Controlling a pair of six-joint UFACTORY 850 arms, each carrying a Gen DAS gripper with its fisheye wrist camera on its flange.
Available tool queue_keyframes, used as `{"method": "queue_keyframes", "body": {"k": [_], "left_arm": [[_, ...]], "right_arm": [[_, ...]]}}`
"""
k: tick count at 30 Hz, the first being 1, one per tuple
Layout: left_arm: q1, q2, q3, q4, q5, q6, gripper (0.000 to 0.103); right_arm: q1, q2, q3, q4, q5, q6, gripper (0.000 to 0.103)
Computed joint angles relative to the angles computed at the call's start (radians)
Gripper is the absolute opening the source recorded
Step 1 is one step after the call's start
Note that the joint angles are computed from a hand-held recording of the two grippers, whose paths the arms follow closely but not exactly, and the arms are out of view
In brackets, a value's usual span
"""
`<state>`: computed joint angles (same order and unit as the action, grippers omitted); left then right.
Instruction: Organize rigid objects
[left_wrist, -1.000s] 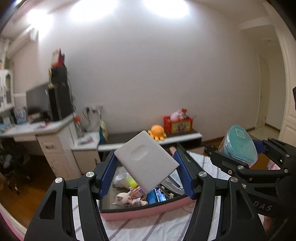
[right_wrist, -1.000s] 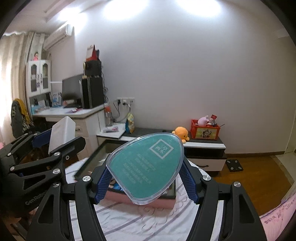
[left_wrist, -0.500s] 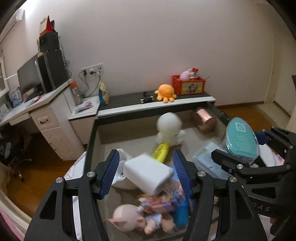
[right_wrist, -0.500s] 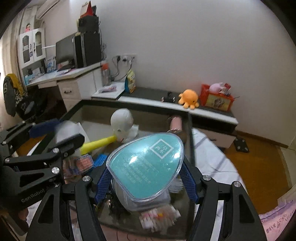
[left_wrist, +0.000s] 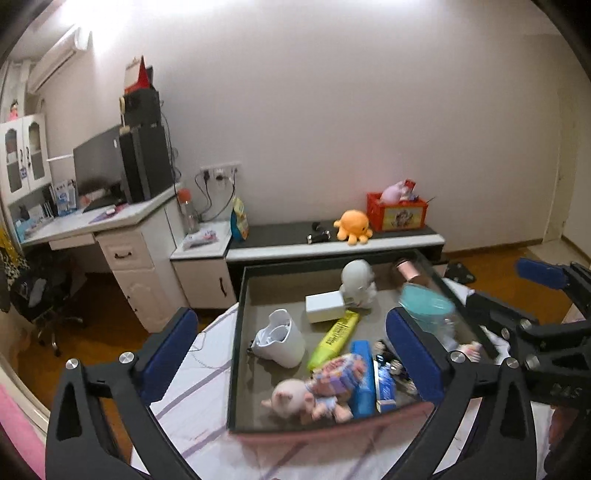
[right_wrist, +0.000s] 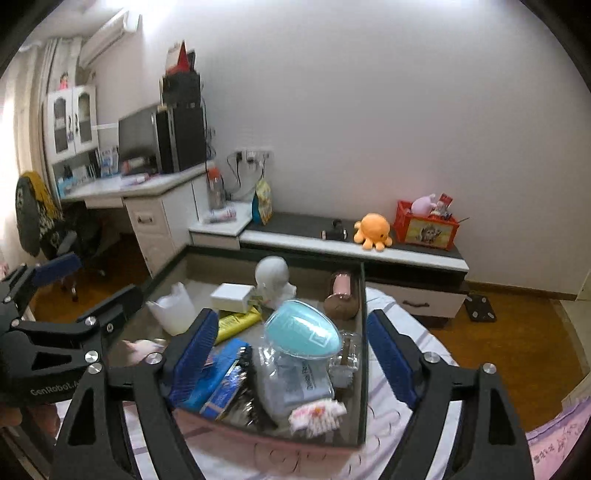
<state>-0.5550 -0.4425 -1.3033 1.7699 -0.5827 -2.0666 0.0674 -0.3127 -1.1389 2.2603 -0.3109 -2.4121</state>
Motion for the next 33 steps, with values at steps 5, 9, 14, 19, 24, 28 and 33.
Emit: {"method": "queue_keyframes", "body": {"k": [5,9,14,19,24,28,33], "left_arm": [[-0.087,0.118,0.123,0.044,-0.126,-0.036,0.103],[-0.153,0.212,0.221,0.083,-0.21,-0.11,0.103],[-0.242,0.311,0.319,0.095,-0.312,-0.163,0.103],[-0.317,0.378,0.383,0.091,-0.394,-0.19,0.103],[-0.387,0.423,0.422,0.06,-0.502,-0.153,0.103],[-0.43,0.443,0.431,0.013,-0.562,-0.102,0.103],[-0.468,0.479,0.455,0.026,-0.572,-0.116,0.103]], "right_arm": [[-0.02,0.172,0.171,0.091,-0.098,-0.084,0.103],[-0.014,0.306,0.302,0.26,-0.116,-0.264,0.103],[-0.023,0.459,0.437,0.336,-0.153,-0.325,0.103],[-0.033,0.574,0.519,0.343,-0.17,-0.316,0.103],[-0.034,0.669,0.581,0.385,-0.176,-0.345,0.103],[-0.049,0.733,0.621,0.387,-0.19,-0.328,0.103],[-0.049,0.791,0.648,0.366,-0.19,-0.309,0.103]]}}
